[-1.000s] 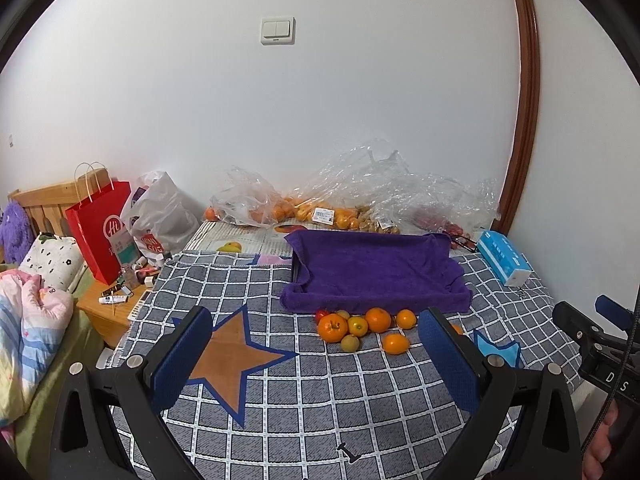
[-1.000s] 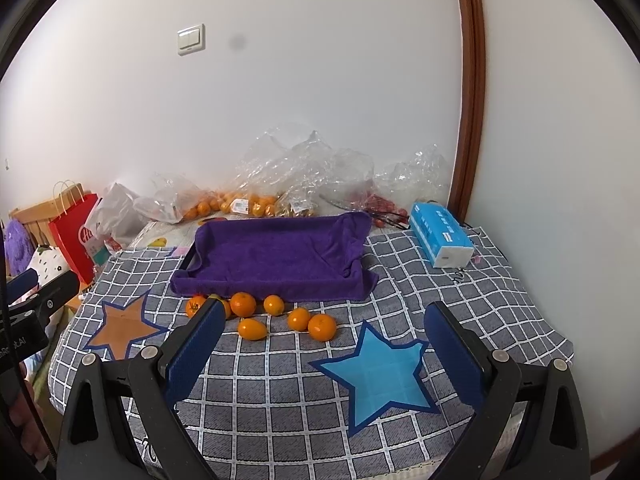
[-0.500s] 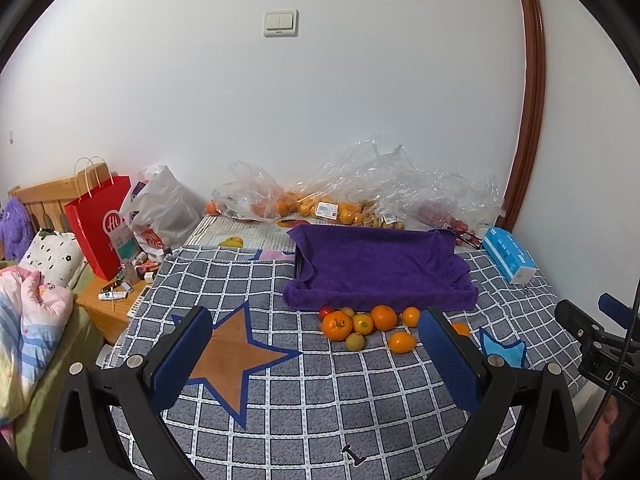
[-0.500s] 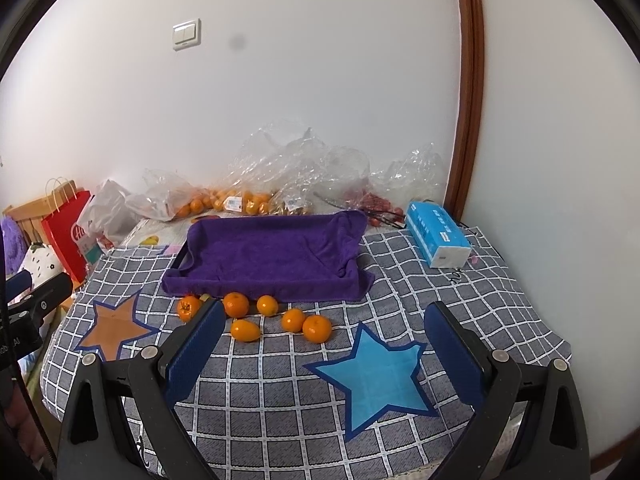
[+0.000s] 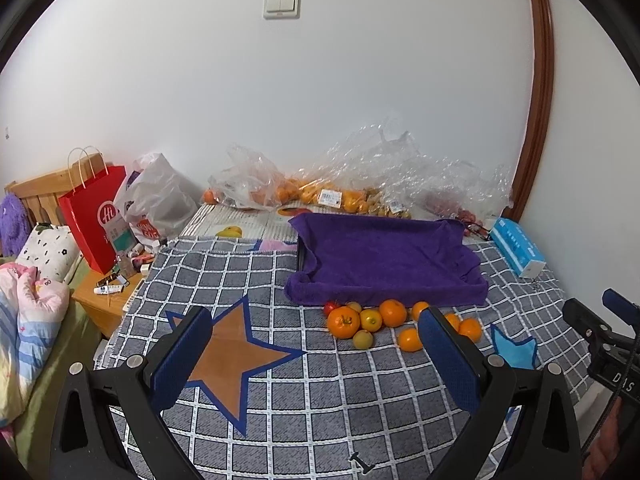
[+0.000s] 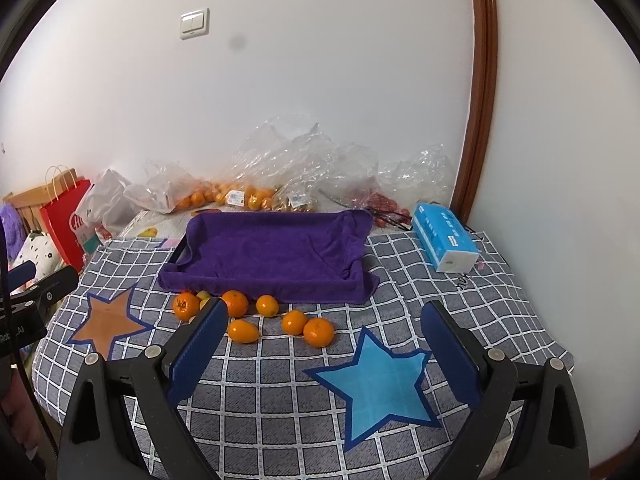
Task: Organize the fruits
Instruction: 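Move the right gripper to the large orange and close on it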
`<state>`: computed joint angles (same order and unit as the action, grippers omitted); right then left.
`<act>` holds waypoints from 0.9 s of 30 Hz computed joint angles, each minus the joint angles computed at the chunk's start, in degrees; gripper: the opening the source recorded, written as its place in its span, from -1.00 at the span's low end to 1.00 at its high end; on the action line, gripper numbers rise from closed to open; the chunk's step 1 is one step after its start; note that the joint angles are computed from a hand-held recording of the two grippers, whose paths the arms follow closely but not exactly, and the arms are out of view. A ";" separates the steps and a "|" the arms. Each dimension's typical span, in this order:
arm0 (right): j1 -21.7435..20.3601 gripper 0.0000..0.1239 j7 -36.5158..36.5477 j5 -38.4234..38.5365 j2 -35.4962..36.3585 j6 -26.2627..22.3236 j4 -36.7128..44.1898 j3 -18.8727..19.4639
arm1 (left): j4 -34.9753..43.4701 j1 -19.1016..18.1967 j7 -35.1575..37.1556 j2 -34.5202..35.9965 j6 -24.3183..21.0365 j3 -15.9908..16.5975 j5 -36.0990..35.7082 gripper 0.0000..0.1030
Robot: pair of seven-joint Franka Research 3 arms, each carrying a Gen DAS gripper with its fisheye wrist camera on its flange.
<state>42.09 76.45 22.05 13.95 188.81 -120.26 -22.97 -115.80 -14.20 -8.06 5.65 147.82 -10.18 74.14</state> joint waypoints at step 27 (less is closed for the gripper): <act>-24.55 -0.12 5.33 -9.28 20.69 -14.47 21.96 21.91 | 1.41 2.64 4.62 9.59 10.86 5.89 -7.37 0.89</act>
<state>17.54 81.78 12.77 34.64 174.35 -98.31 -1.06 -114.39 -11.56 -3.44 15.25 158.68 -4.30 66.77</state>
